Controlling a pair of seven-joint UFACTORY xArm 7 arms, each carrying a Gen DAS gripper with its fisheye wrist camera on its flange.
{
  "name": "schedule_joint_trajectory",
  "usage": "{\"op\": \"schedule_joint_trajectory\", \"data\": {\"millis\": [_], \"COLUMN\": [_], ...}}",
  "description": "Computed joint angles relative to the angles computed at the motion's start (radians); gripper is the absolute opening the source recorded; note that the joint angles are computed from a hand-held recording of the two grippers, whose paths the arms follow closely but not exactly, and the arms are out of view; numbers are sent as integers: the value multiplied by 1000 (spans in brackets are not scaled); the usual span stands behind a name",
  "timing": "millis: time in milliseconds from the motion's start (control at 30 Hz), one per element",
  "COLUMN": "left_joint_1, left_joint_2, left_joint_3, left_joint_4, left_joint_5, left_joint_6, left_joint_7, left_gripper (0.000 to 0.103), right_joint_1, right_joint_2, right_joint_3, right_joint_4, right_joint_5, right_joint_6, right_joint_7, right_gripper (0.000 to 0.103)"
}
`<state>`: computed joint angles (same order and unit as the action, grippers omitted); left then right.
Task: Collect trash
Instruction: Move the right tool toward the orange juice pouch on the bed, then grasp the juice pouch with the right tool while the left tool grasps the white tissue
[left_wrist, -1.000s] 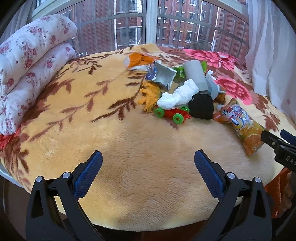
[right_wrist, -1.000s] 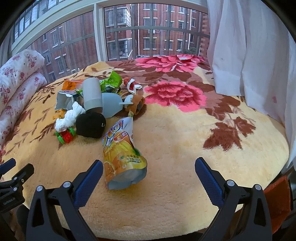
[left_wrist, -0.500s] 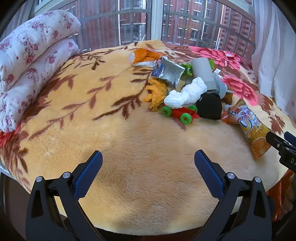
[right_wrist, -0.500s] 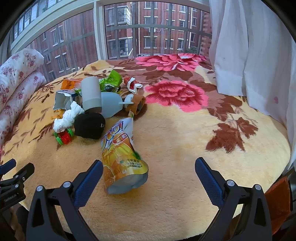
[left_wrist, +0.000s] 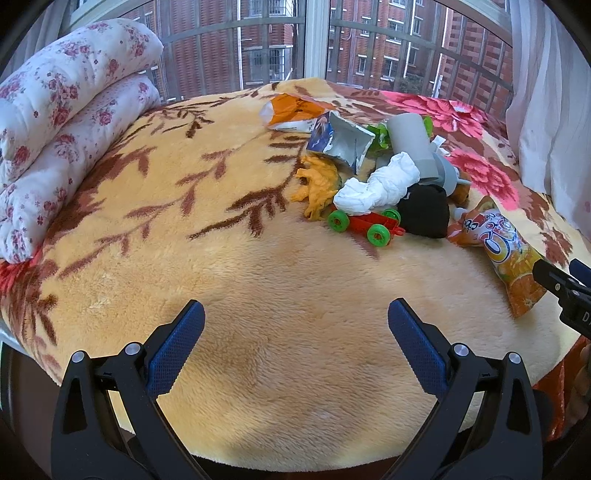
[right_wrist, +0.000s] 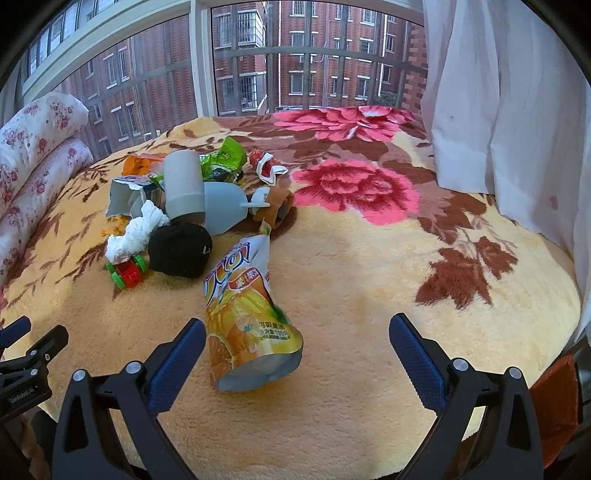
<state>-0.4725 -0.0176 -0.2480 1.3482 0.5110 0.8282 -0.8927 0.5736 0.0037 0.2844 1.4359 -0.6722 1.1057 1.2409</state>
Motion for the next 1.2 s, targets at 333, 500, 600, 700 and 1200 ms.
{"op": "schedule_joint_trajectory", "data": {"millis": [333,500,600,700,1200], "left_joint_1": [8,7,8,9,21], "left_joint_2": [-3,-1,-2,-1,-9], "left_joint_3": [3,3,4,4,8], "left_joint_4": [-7,-6,-7,-8,-31], "left_joint_5": [-7,-1,-3,-2,-14], "left_joint_6": [-8,-5,-6,-5,-24], "left_joint_7": [2,2,4,2,12], "left_gripper": [97,97,97,97,97], "right_joint_1": [5,6,3,-7,-71], "right_joint_2": [19,27,36,47,213], "right_joint_3": [-7,-13,-20,-32,-94], "right_joint_4": [22,29,37,42,176], "right_joint_5": [-3,3,10,43,468], "right_joint_6": [7,1,-7,-39,-112], "right_joint_7": [-16,-28,-50,-106,-544], "right_gripper": [98,98,98,98,72]}}
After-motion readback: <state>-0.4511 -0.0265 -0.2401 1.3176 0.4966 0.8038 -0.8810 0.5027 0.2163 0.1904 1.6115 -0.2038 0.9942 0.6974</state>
